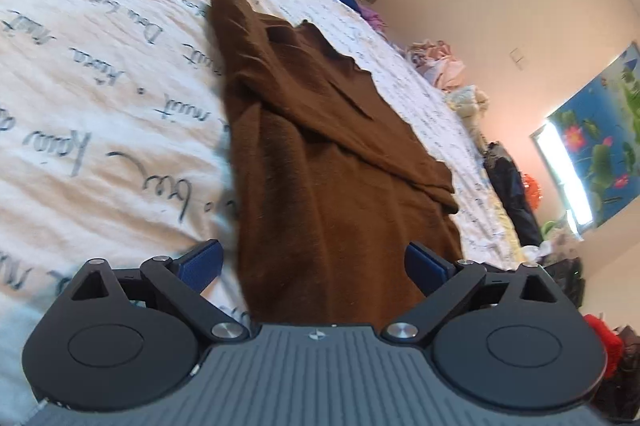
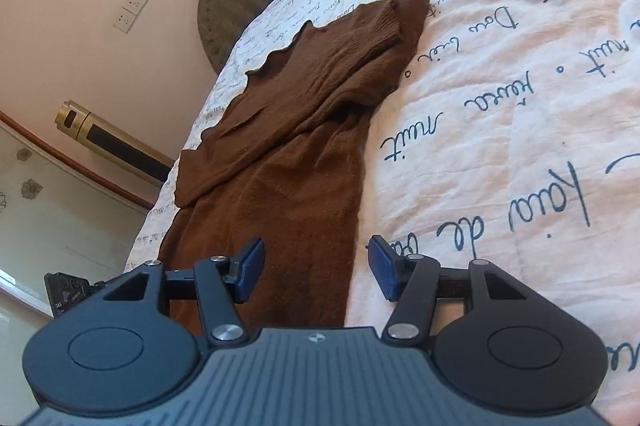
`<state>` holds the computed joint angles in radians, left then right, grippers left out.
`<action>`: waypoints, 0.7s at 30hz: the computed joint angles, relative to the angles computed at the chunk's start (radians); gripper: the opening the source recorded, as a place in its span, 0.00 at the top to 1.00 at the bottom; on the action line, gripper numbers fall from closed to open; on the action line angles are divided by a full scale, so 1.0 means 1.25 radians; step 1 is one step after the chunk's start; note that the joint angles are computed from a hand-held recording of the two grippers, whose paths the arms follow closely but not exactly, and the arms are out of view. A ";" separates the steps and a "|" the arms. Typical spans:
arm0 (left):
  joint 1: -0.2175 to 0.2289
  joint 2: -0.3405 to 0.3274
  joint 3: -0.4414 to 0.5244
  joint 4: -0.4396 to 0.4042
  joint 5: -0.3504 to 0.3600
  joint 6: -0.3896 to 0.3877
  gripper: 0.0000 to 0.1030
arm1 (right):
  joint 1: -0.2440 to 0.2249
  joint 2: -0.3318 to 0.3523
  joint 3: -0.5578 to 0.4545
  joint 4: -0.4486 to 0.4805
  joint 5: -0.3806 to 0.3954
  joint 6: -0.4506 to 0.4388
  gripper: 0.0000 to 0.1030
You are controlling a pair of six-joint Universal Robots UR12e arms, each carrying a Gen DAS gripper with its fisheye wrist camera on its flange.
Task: Fold small clothes
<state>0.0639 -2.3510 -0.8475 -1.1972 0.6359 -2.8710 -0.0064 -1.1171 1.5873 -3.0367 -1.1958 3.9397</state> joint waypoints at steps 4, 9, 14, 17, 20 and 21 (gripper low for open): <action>-0.005 -0.021 0.020 -0.017 -0.036 -0.030 0.75 | 0.003 0.007 -0.005 -0.002 -0.007 -0.016 0.59; -0.022 0.003 -0.022 0.078 0.041 -0.018 0.93 | 0.018 0.016 -0.039 0.071 -0.040 -0.080 0.94; -0.031 -0.028 0.045 0.149 0.058 -0.078 0.93 | 0.032 0.031 -0.099 0.084 -0.171 -0.149 0.94; -0.045 -0.059 0.096 0.192 0.103 -0.118 0.93 | 0.034 0.054 -0.150 0.129 -0.228 -0.180 0.95; -0.051 -0.097 0.156 0.166 0.112 -0.139 0.92 | 0.035 0.079 -0.191 0.165 -0.260 -0.190 0.95; -0.053 -0.106 0.175 0.135 0.116 -0.137 0.92 | 0.035 0.086 -0.199 0.175 -0.263 -0.185 0.95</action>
